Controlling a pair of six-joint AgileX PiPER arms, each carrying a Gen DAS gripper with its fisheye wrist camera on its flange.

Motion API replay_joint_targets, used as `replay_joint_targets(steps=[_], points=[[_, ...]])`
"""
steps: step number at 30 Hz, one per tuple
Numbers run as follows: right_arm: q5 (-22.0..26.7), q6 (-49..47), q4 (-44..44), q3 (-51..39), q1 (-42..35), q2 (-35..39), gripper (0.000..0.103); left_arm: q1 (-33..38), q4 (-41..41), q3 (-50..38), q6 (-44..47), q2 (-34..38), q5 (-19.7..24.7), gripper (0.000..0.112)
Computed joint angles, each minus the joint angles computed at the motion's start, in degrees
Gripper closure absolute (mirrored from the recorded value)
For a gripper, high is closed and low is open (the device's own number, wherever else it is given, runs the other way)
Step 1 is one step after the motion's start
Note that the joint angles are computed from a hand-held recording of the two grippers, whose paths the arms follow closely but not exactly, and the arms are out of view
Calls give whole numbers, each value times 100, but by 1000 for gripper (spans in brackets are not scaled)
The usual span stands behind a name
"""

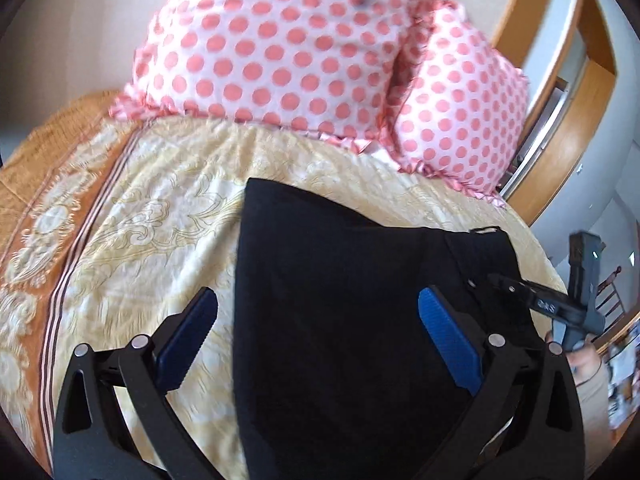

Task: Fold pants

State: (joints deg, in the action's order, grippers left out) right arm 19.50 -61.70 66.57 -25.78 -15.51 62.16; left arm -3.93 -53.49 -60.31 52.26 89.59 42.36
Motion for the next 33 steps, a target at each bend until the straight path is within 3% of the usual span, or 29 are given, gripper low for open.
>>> replay_joint_targets(steps=[3, 7, 8, 18, 23, 27, 33], points=[[95, 19, -21, -38, -81, 72, 75, -148, 779, -790, -882, 725, 149, 21], [299, -80, 75, -138, -227, 236, 71, -243, 1043, -1320, -1145, 1300, 596, 29], [329, -96, 94, -161, -250, 279, 70, -315, 1080, -1249, -1114, 1238, 438, 30], [877, -757, 694, -231, -689, 561, 65, -681, 1634, -1590, -1571, 1413, 415, 35], [894, -1017, 908, -209, -724, 623, 64, -1000, 2242, -1415, -1982, 1275, -63, 41], [737, -1242, 1051, -128, -588, 523, 70, -1191, 2602, -1246, -2292, 1136, -420, 56], [597, -1456, 1253, -39, -473, 384, 78, -1318, 3005, -994, -2596, 862, -823, 89]])
